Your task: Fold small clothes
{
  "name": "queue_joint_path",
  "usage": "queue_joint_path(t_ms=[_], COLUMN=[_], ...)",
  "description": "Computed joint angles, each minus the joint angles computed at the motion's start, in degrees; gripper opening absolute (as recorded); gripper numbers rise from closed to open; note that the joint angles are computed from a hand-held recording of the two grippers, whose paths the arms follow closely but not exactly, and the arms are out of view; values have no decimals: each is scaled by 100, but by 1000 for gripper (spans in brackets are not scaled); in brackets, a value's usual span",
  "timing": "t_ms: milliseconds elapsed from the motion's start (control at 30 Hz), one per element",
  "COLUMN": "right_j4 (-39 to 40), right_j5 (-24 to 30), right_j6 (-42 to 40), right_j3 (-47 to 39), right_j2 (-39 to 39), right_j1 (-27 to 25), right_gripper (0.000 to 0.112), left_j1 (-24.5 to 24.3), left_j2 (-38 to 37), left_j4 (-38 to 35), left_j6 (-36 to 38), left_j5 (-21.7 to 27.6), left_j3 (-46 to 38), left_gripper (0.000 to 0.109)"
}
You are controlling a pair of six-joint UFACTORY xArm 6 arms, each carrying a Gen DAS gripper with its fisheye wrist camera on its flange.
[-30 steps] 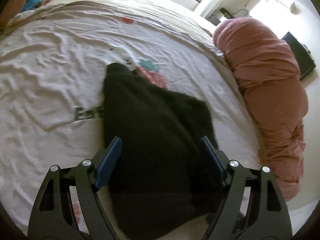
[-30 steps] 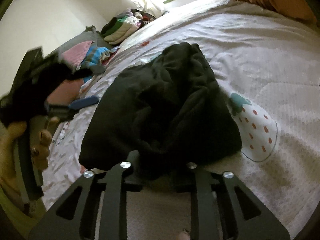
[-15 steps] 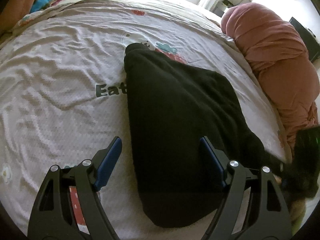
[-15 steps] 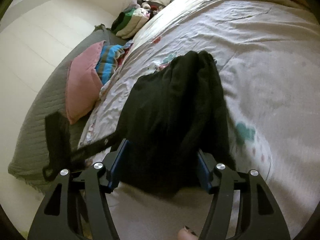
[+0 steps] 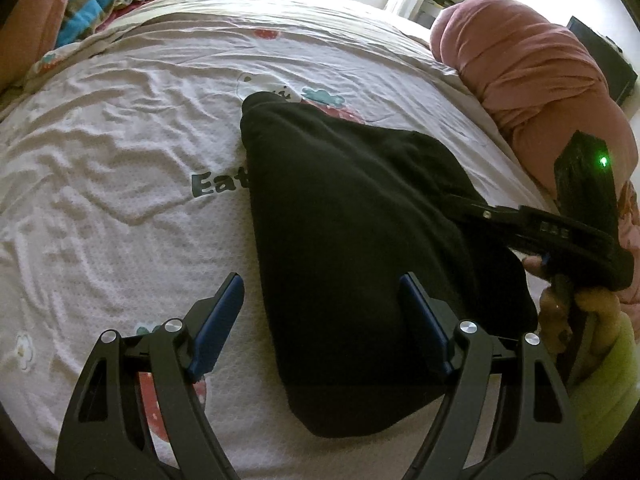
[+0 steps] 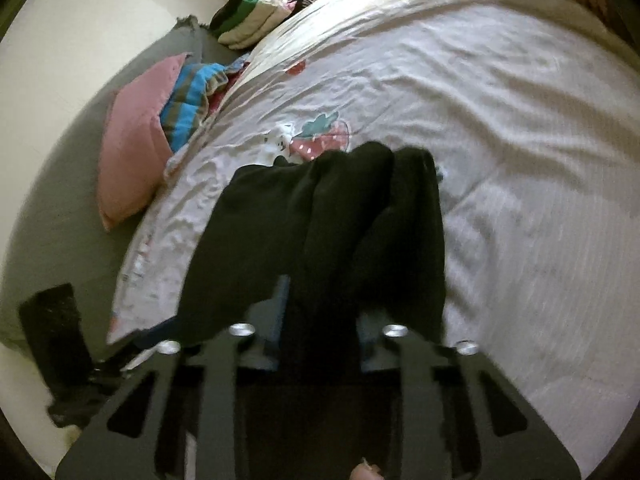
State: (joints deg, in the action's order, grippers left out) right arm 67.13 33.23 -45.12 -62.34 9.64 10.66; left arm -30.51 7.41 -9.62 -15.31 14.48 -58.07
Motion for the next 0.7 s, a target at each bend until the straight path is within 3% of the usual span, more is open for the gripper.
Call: queue_joint_path(t_ms=[233, 367, 467, 600, 700], right_j4=[358, 98, -417, 201, -10], right_j5=[-894, -995, -1090, -1083, -1181], right_j6=[-1251, -1009, -377, -651, -477], right_j3=[189, 50, 32, 171, 329], right_j2=[-536, -277, 61, 95, -68], right_j1=[368, 290, 230, 160, 222], right_gripper=[18, 18, 18, 19, 28], left_j1=[-22, -39, -62, -118, -126], left_j2=[4, 71, 133, 132, 116], left_j4=[-146, -158, -483, -596, -283], left_j6=[108, 130, 372, 421, 177], left_j5=[-38, 27, 113, 79, 66], left_j3=[-36, -113, -134, -80, -55], left_gripper=[72, 72, 73, 74, 74])
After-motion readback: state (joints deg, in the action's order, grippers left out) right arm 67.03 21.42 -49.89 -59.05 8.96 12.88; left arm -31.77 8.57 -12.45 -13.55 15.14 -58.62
